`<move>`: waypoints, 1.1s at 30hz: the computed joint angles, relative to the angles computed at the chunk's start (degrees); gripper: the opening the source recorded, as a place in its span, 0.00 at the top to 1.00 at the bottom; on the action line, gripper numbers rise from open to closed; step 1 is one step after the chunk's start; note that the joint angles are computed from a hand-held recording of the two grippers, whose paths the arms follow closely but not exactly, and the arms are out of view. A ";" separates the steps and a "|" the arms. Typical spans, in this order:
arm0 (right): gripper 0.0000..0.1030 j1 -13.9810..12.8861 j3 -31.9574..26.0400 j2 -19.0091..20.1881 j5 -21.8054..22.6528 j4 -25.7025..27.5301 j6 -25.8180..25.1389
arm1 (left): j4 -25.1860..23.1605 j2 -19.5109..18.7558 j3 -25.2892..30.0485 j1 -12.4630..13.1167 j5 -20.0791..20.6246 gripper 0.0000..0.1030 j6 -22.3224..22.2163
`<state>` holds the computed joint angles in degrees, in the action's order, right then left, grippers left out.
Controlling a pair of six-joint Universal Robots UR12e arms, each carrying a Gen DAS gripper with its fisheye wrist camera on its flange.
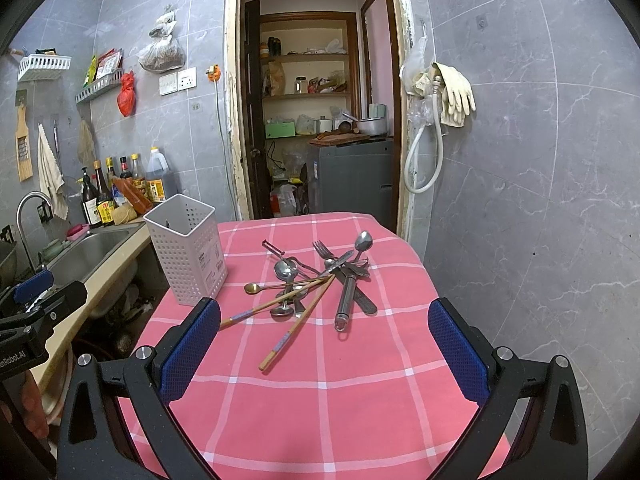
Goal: Organize utensils
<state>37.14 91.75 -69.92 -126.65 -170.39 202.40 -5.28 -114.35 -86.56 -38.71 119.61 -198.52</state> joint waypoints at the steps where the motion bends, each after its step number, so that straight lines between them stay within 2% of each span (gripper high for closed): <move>1: 0.01 0.00 -0.02 0.00 0.01 0.06 0.01 | 0.00 0.00 0.00 0.00 0.00 0.01 0.00; 33: 0.01 -0.29 -0.14 1.02 0.44 -0.57 0.39 | -0.37 -0.18 -0.37 0.34 -1.17 0.01 -0.34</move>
<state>36.86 91.61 -68.90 -126.21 -170.96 202.79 -5.65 -114.53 -86.93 -38.37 118.44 -198.86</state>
